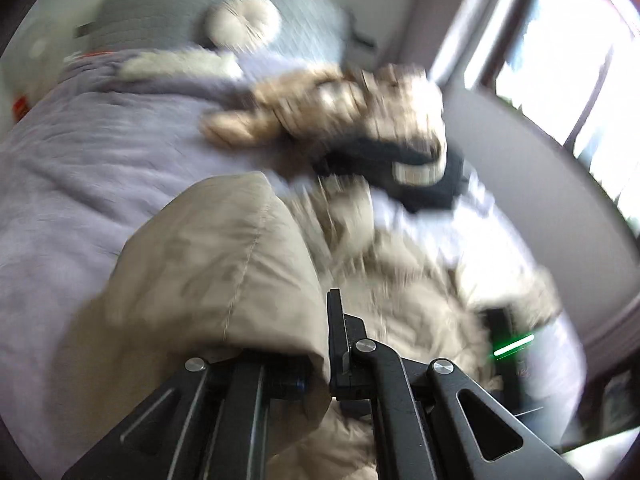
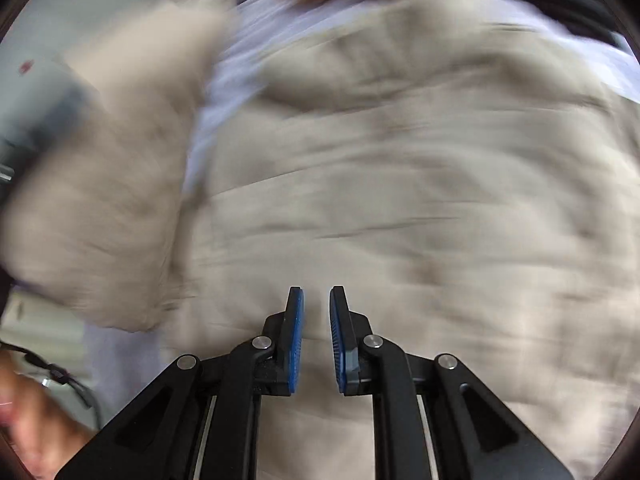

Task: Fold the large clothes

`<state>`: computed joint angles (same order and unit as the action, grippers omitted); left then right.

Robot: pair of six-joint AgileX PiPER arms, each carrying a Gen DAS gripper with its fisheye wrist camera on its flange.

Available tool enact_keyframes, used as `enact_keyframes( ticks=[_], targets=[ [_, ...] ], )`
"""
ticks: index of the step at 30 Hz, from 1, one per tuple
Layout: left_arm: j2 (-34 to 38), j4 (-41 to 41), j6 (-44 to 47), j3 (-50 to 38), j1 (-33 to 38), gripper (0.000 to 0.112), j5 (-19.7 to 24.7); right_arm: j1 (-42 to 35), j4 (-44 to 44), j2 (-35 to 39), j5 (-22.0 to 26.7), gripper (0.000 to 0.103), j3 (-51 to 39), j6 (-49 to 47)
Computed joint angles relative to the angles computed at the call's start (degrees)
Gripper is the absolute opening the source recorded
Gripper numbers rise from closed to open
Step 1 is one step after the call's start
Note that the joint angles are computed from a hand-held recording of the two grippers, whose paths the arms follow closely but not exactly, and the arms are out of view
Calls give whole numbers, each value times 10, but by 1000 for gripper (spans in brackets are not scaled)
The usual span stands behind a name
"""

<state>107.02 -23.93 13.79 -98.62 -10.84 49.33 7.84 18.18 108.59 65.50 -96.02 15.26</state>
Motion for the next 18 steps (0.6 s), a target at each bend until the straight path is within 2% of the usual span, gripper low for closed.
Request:
enact_keyframes(
  ticks=[2,4,5,6,7,8,10,11,12,13,14,15,16,17,18],
  targets=[
    [40,96,-52,3,-61,7,-9,-42,-13,-29,-2,16,44,-1],
    [86,167,-95,-23,-101,7,19,-70,-21,-41,1,16,68,-1],
    [99,200,-118,-27,-117,12,34,-79,-24,-45,0,16,76,-3],
    [95,215,-124,-7,-119,16,28,-84,-25,-47,-1,16,81,-6],
    [85,229,-135,9,-124,29,19,-86,-27,-48,-2,16,84,-7],
    [68,223,-133,24,-123,58,16,-84,-31,-45,-5,16,84,-7],
    [29,217,-137,52,-119,88,7,-76,-43,-45,9,18,70,1],
    [8,214,-129,85,-113,88,-19,-70,-54,-49,19,25,64,7],
    [-8,210,-122,96,-107,88,-22,-55,-70,-47,18,41,52,19],
    [-28,208,-119,107,-99,88,-20,-62,-84,-67,28,50,63,9],
    [-48,200,-112,117,-83,88,-20,-52,-99,-78,27,67,59,13],
    [-62,182,-100,128,-58,88,-24,-27,-122,-76,21,79,37,23],
    [-69,160,-81,121,-27,88,-5,-7,-137,-81,18,83,24,26],
    [-54,143,-82,105,3,88,-9,16,-153,-78,12,84,7,28],
    [-39,121,-62,83,43,88,9,41,-172,-63,11,85,-22,27]
  ],
)
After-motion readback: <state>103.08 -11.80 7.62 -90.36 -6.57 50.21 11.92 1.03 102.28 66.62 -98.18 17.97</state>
